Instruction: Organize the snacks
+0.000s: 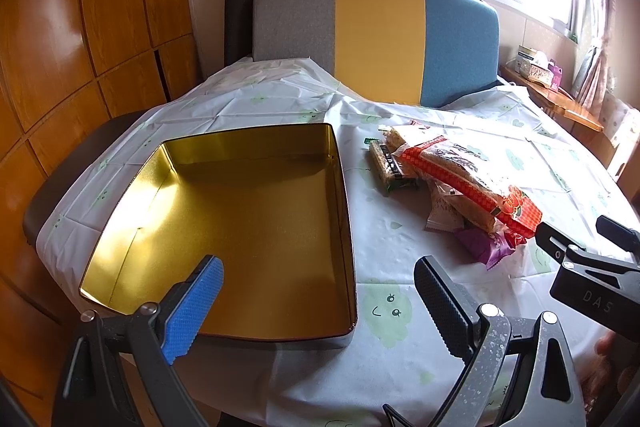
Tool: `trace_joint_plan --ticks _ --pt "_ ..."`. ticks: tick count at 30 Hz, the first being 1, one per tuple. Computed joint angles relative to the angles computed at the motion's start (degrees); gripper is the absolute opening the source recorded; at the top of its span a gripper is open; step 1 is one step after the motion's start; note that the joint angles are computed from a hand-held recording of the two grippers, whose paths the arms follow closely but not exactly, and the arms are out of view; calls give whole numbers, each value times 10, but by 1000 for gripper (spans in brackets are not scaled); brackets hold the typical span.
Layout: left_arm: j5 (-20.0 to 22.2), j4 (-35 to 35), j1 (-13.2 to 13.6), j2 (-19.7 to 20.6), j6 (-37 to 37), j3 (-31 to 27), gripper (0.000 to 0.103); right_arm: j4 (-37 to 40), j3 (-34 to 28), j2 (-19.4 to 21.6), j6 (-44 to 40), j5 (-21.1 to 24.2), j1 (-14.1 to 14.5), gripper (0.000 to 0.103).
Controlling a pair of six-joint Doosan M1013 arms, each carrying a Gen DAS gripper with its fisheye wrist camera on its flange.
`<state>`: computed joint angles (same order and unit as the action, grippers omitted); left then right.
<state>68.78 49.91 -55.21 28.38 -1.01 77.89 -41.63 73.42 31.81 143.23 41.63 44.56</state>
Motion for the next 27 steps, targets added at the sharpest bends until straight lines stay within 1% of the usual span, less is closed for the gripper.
trace_joint_plan --ticks 12,27 --pt "-3 0 0 1 3 -1 97 -9 -1 0 1 -1 -1 102" --pt "-4 -4 -1 2 12 -3 97 -8 -7 1 -20 -2 -7 102"
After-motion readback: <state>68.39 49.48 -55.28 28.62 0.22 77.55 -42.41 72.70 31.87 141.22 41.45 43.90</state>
